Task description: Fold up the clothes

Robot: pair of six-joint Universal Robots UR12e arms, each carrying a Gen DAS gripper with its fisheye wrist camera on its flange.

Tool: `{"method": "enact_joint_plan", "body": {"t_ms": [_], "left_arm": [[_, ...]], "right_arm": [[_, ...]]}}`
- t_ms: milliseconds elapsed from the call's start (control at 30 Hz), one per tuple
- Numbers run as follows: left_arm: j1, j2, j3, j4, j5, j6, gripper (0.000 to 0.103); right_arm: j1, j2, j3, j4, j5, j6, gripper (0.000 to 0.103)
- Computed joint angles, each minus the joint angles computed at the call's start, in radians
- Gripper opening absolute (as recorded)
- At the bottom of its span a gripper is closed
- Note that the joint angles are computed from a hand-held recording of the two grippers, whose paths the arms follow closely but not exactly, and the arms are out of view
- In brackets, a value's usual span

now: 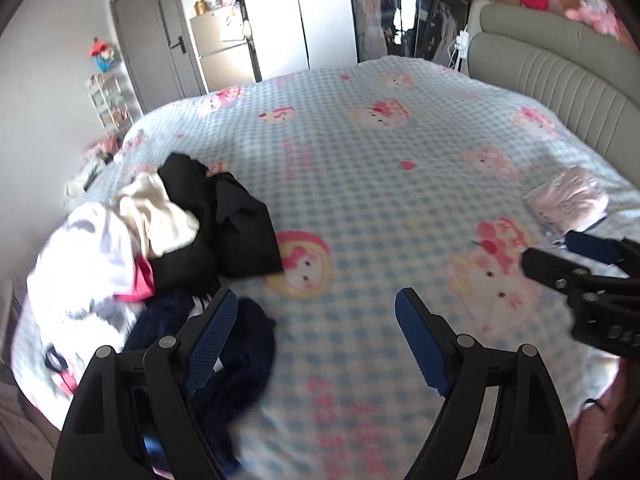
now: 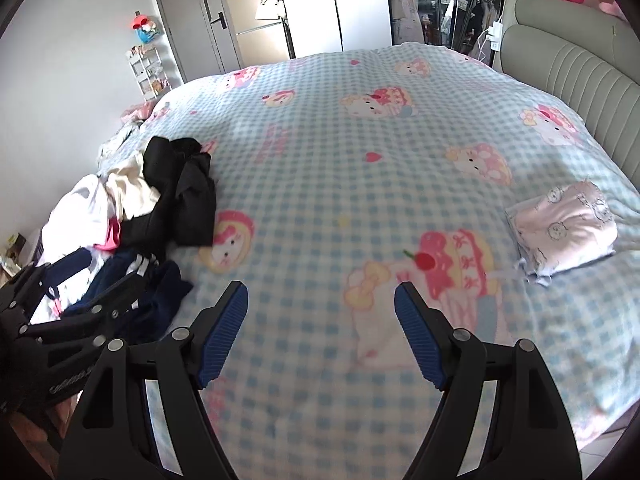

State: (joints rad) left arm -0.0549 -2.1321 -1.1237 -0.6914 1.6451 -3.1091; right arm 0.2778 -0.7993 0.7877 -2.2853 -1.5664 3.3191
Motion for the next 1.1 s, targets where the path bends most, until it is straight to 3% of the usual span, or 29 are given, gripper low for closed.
{"method": "enact_joint_plan", "body": {"t_ms": [167, 467, 667, 767, 967, 1100], "left_arm": [[-0.010, 0.063, -0.090, -0.012, 0.003, -0.046, 0.084], [-0.022, 0.155, -0.251, 0.064, -0.053, -0.033, 0.084], [-0.033, 0.166, -0.302, 0.088, -0.019, -0.083, 0.085], [-0.026, 0.165, -0.304, 0.052, -0.058, -0.115, 0.085], [-0.031, 0.161, -0.299, 0.049, -0.029, -0.108, 0.085], [-0.025, 0.161, -0.296, 0.043, -0.050, -0.109, 0.085]], "right_arm": [[-0.004, -0.098, 0.171, -0.082, 0.082, -0.015, 0.077], [0.004, -0.218, 0.399, -0.154, 0.076, 0.066, 0.078], [0.012, -0.233, 0.429, -0.119, 0.026, 0.060, 0.078], [0.015, -0.228, 0.421, -0.105, -0.011, 0.053, 0.078], [0.017, -0.225, 0.419, -0.095, -0.015, 0.054, 0.079], [0.018, -0.225, 0.419, -0.090, -0.016, 0.056, 0.079]]}}
